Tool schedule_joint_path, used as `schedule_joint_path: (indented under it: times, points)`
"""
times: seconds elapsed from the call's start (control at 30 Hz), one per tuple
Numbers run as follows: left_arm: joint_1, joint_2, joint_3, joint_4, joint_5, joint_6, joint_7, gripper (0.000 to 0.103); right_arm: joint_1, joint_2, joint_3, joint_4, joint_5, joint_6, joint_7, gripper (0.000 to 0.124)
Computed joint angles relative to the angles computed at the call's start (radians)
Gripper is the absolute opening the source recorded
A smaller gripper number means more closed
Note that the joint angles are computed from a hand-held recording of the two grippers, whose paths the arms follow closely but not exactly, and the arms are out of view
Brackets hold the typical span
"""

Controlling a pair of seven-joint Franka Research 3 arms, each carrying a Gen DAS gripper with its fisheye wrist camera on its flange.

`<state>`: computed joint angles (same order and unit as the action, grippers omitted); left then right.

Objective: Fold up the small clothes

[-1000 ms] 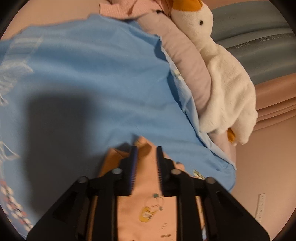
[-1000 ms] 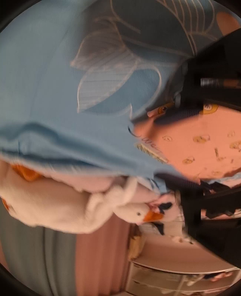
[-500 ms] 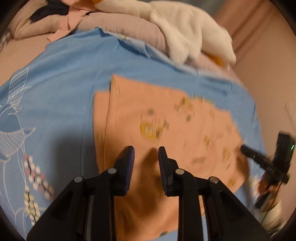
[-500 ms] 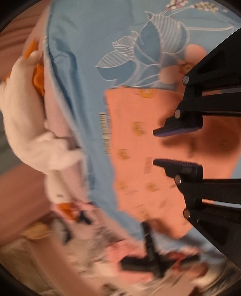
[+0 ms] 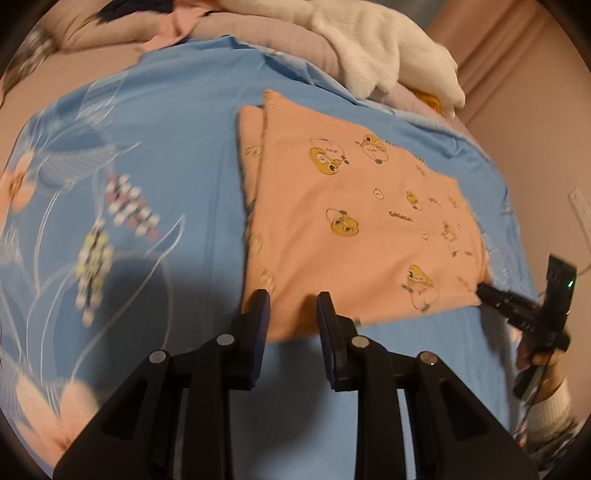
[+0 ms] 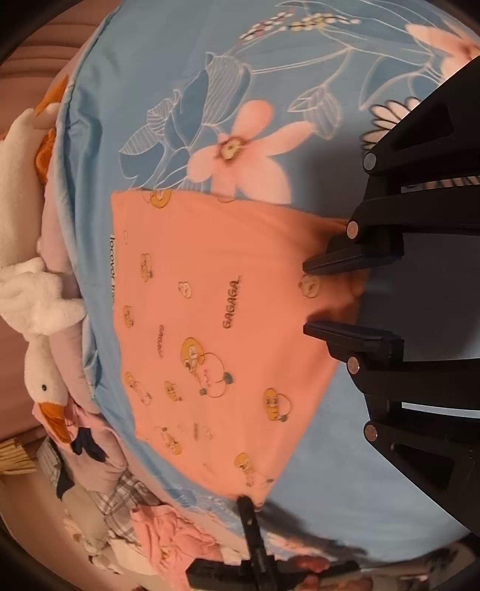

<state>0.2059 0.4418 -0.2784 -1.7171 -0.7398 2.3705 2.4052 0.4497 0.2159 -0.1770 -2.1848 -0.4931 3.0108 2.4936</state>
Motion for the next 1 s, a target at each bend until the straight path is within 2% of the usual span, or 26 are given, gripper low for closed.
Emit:
schedule_joint_path:
  times: [0.03, 0.07, 0.1, 0.2, 0.3, 0.37, 0.4, 0.5, 0.57, 0.73, 0.8, 0.87, 0.9, 0.97, 1.0]
  points:
    - [0.013, -0.008, -0.001, -0.006, -0.016, -0.019, -0.005, 0.033, -0.006, -0.015, 0.012, -0.008, 0.021, -0.009, -0.007, 0.026]
    - [0.023, -0.015, 0.0, -0.012, -0.033, -0.036, -0.01, 0.043, -0.014, -0.025, 0.024, -0.019, 0.037, -0.002, -0.012, 0.026]
    - [0.022, -0.026, 0.006, -0.023, -0.039, -0.026, -0.02, 0.059, -0.018, -0.035, 0.03, -0.031, 0.045, 0.015, -0.012, 0.026]
    - [0.024, -0.028, 0.016, -0.02, -0.062, -0.024, -0.035, 0.061, -0.004, -0.062, 0.021, -0.068, 0.028, 0.08, 0.027, 0.026]
    - [0.033, 0.022, 0.017, 0.051, -0.082, -0.091, -0.097, 0.061, -0.036, -0.055, 0.071, -0.076, 0.131, 0.142, -0.039, 0.028]
    - [0.026, 0.067, 0.014, 0.112, -0.08, -0.105, -0.142, 0.061, -0.119, -0.032, 0.175, -0.06, 0.254, 0.177, -0.135, 0.037]
    - [0.024, 0.087, 0.011, 0.141, -0.075, -0.112, -0.163, 0.061, -0.189, -0.012, 0.253, -0.04, 0.312, 0.189, -0.186, 0.044]
    - [0.02, 0.177, -0.008, 0.263, -0.059, -0.154, -0.239, 0.061, -0.332, 0.059, 0.419, 0.042, 0.413, 0.178, -0.288, 0.046]
    - [0.021, 0.234, -0.027, 0.345, -0.049, -0.18, -0.275, 0.061, -0.356, 0.102, 0.453, 0.101, 0.444, 0.157, -0.332, 0.046]
    - [-0.003, 0.376, -0.065, 0.558, 0.013, -0.226, -0.355, 0.059, -0.299, 0.238, 0.393, 0.326, 0.466, 0.079, -0.403, 0.046]
    - [-0.021, 0.426, -0.076, 0.638, 0.052, -0.245, -0.369, 0.058, -0.236, 0.29, 0.317, 0.424, 0.465, 0.035, -0.39, 0.044]
    - [-0.046, 0.449, -0.074, 0.679, 0.101, -0.234, -0.375, 0.047, -0.203, 0.358, 0.273, 0.541, 0.481, -0.02, -0.386, 0.029]
    - [-0.062, 0.457, -0.066, 0.694, 0.135, -0.225, -0.378, 0.037, -0.184, 0.389, 0.246, 0.594, 0.488, -0.044, -0.38, 0.024]
    - [-0.073, 0.465, -0.066, 0.706, 0.18, -0.21, -0.37, 0.029, -0.137, 0.447, 0.182, 0.691, 0.491, -0.087, -0.361, 0.02]
    - [-0.07, 0.466, -0.072, 0.705, 0.189, -0.203, -0.361, 0.028, -0.116, 0.476, 0.153, 0.739, 0.493, -0.115, -0.353, 0.017]
